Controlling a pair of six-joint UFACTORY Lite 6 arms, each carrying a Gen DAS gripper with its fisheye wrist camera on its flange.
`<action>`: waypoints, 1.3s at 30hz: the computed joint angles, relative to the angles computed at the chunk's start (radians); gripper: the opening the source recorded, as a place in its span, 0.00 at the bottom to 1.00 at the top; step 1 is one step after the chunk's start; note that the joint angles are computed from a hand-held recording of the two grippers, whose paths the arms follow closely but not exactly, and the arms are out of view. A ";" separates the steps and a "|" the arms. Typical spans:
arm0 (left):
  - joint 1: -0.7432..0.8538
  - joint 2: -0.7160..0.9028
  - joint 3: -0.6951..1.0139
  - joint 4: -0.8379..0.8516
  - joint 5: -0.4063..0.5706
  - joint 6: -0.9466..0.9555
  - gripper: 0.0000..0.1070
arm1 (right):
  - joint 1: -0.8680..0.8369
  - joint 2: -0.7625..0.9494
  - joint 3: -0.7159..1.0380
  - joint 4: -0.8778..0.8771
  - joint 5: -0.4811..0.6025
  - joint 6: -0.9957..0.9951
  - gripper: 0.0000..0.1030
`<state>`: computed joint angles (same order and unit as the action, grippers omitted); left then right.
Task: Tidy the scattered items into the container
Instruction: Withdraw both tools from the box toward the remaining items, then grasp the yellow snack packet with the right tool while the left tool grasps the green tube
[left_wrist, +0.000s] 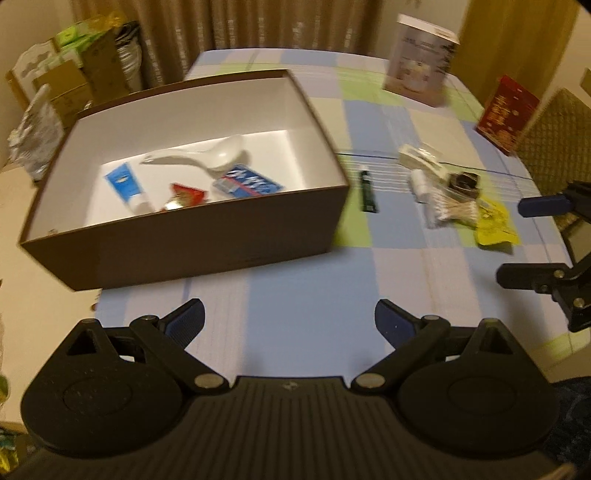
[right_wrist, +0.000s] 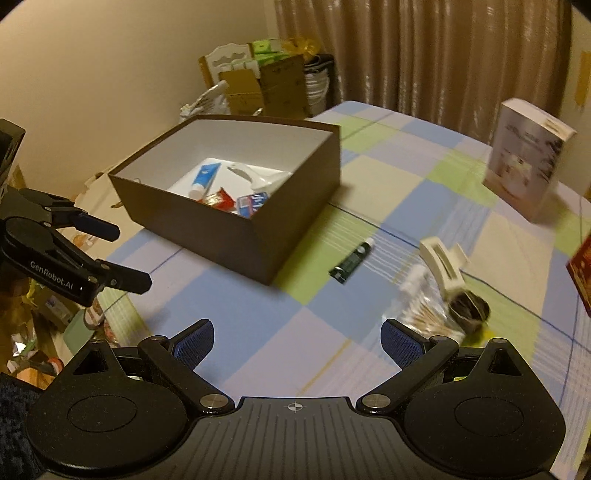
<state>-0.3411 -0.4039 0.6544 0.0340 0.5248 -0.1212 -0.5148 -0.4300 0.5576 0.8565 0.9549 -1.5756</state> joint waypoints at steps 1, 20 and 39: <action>-0.024 0.012 0.007 -0.002 -0.008 -0.009 0.90 | -0.029 0.008 0.005 -0.004 0.012 -0.012 0.99; -0.311 0.457 0.292 -0.039 -0.158 -0.030 0.87 | -0.393 0.380 0.223 -0.045 -0.093 -0.024 0.99; -0.305 0.897 0.741 -0.099 -0.093 0.138 0.83 | -0.584 1.121 0.684 0.201 0.222 0.432 0.87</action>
